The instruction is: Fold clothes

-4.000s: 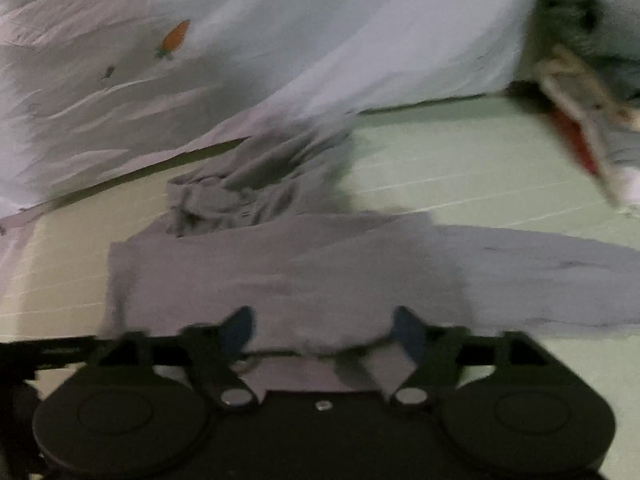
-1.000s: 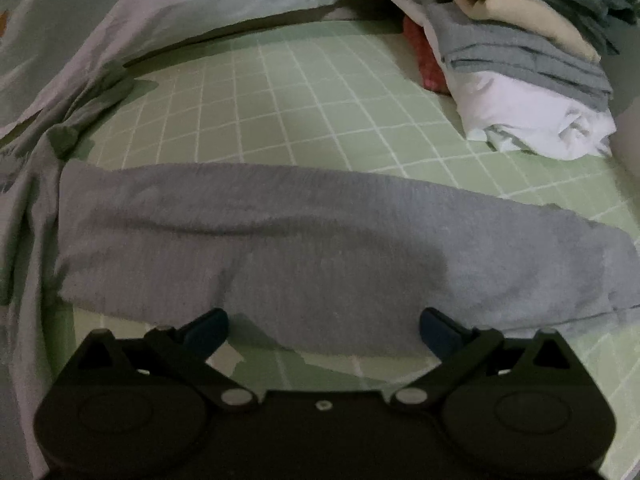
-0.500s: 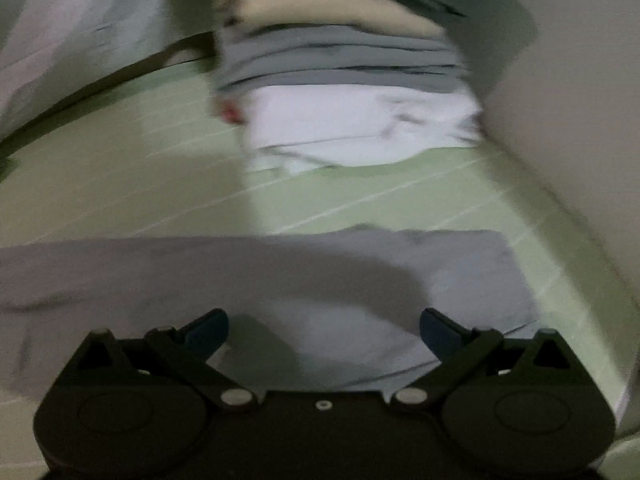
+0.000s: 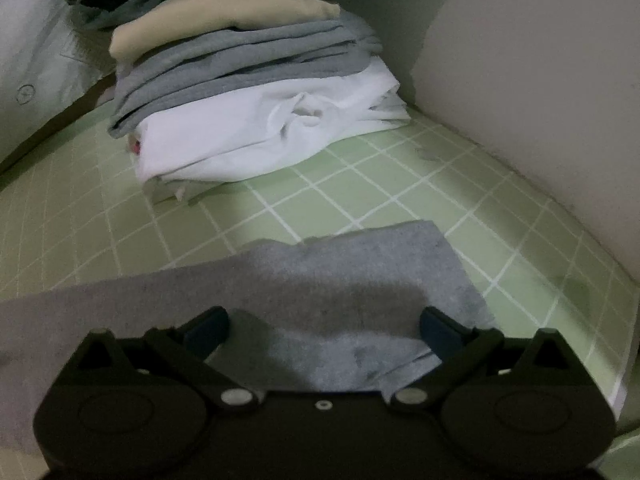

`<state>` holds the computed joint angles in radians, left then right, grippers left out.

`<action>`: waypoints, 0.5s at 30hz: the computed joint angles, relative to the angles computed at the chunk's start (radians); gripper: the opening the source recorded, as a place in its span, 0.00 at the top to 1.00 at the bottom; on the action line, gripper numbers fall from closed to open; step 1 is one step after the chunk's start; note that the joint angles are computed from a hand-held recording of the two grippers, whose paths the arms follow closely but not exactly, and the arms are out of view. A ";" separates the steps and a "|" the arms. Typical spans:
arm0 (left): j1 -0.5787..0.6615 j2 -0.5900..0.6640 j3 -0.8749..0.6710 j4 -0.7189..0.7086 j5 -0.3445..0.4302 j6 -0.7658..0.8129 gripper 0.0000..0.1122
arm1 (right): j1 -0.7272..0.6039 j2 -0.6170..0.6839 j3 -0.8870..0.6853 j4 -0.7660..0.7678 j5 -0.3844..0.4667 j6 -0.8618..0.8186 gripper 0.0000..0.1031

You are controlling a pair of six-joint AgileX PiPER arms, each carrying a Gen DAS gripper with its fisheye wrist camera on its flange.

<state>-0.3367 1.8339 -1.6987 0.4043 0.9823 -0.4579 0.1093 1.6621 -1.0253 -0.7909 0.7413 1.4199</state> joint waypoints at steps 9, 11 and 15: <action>0.092 -0.074 0.078 -0.067 -0.059 0.039 0.14 | 0.083 0.017 -0.118 0.097 0.055 -0.222 0.91; 0.134 -0.070 0.075 -0.107 -0.079 0.076 0.14 | 0.140 0.028 -0.169 0.080 0.081 -0.199 0.93; 0.207 -0.031 0.035 -0.176 -0.077 0.136 0.14 | 0.243 0.110 -0.338 0.100 0.131 -0.207 0.96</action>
